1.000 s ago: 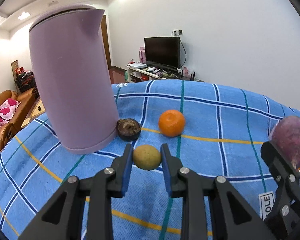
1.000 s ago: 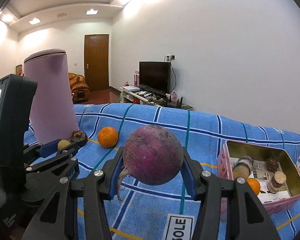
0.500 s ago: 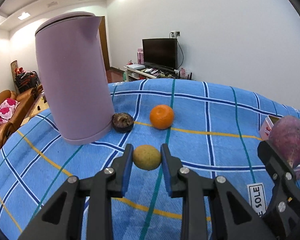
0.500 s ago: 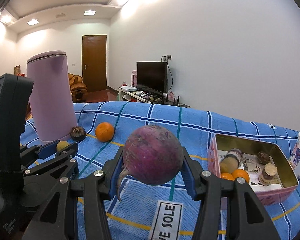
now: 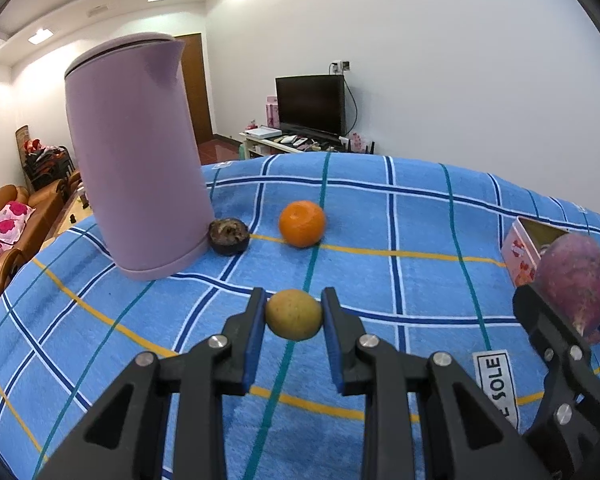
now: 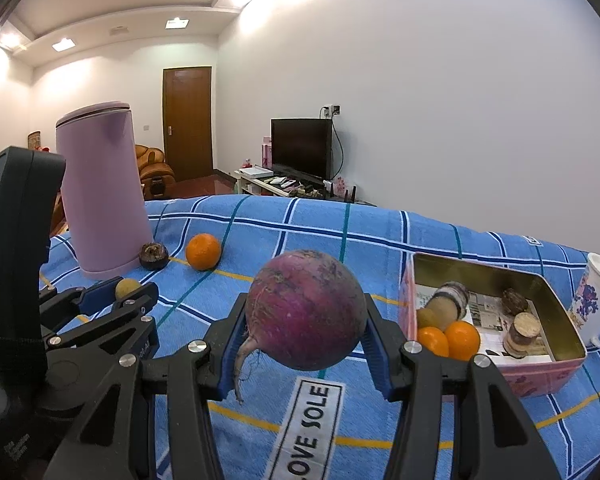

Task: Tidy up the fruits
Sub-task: 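Carry the radish with the right tool while the left tool carries the tan fruit to the tin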

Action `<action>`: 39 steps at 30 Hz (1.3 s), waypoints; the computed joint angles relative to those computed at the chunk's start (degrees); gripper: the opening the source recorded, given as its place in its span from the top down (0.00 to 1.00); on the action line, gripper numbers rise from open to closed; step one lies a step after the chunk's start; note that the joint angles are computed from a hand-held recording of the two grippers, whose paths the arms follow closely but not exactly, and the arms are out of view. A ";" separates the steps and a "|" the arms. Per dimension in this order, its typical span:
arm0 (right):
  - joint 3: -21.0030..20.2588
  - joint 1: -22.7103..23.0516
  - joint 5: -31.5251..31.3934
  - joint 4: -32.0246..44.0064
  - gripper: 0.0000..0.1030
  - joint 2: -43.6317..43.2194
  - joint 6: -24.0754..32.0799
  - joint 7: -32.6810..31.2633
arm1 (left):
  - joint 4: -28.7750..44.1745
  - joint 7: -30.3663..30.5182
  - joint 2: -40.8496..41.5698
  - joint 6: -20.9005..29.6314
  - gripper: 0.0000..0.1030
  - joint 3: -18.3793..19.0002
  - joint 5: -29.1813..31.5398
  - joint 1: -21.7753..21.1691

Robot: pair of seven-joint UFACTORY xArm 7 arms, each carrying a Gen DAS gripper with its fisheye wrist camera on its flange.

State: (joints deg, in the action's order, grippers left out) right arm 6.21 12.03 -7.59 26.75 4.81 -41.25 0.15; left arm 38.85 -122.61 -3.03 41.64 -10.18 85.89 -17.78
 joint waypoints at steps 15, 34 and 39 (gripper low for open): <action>-2.51 -4.82 -7.16 -1.87 0.48 -1.53 -0.49 2.41 | 3.34 2.14 2.51 0.14 0.71 -0.97 -0.99 -2.65; -4.98 -10.43 -12.91 -1.53 0.48 -1.67 -1.64 3.75 | 10.22 3.48 7.21 1.01 0.71 -0.96 -0.55 -7.02; -5.50 -11.56 -13.04 -1.23 0.48 -1.53 -2.37 3.35 | 12.37 4.06 8.63 1.03 0.71 -0.73 -0.11 -8.06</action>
State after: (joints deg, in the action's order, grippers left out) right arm 0.72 0.47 -20.64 25.52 3.28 -43.62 3.50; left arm 51.22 -118.56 5.60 42.67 -10.90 85.77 -25.84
